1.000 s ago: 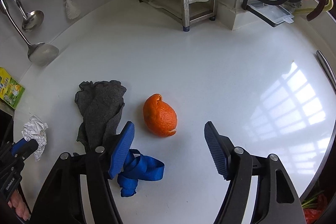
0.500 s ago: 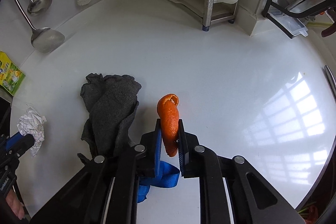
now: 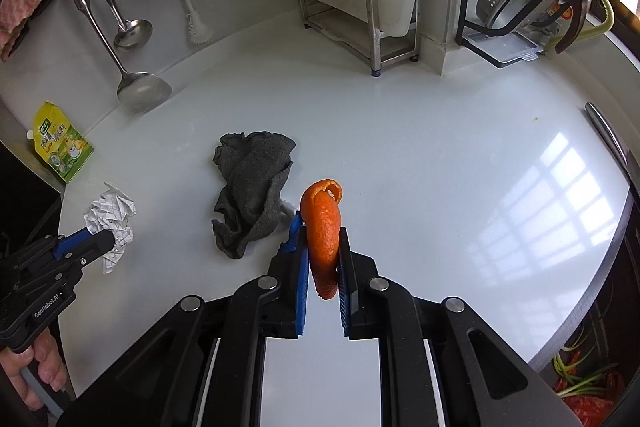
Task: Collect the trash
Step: 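Carry the paper and orange peel in both tools over the bin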
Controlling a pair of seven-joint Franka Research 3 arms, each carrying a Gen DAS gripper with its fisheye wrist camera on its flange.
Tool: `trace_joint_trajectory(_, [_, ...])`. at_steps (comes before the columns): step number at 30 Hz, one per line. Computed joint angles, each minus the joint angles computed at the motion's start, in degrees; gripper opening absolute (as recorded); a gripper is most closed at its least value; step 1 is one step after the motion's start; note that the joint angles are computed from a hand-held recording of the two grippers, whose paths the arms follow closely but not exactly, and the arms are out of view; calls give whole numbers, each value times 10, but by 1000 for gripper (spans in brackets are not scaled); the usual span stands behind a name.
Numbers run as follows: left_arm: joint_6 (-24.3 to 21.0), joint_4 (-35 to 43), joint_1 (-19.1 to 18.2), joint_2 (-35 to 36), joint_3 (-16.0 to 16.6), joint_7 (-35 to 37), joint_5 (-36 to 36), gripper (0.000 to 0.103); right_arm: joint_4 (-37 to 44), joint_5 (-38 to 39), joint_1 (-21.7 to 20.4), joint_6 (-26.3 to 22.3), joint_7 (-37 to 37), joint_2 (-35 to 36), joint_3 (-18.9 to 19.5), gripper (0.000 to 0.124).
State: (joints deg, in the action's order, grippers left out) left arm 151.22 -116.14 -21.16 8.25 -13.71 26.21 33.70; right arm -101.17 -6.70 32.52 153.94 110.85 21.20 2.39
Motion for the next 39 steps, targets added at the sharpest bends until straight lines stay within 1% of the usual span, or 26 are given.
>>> trace_joint_trajectory(5, [-14,-15,-13,-21,-9,-29,13,18,-81,21,-12,26,-13,-58,15,12])
trace_joint_trajectory(12, [-40,-26,-36,-41,-31,-67,24,18,-204,64,-33,58,-45,-148,43,12])
trace_joint_trajectory(21, [-74,-27,-73,-51,-59,-111,30,18,-349,137,-45,77,-100,-261,74,12])
trace_joint_trajectory(29, [-97,-18,-112,-44,-78,-136,35,18,-451,204,-35,81,-149,-349,81,12])
trace_joint_trajectory(39, [-108,3,-158,-17,-91,-151,32,18,-546,249,-15,68,-175,-436,81,12])
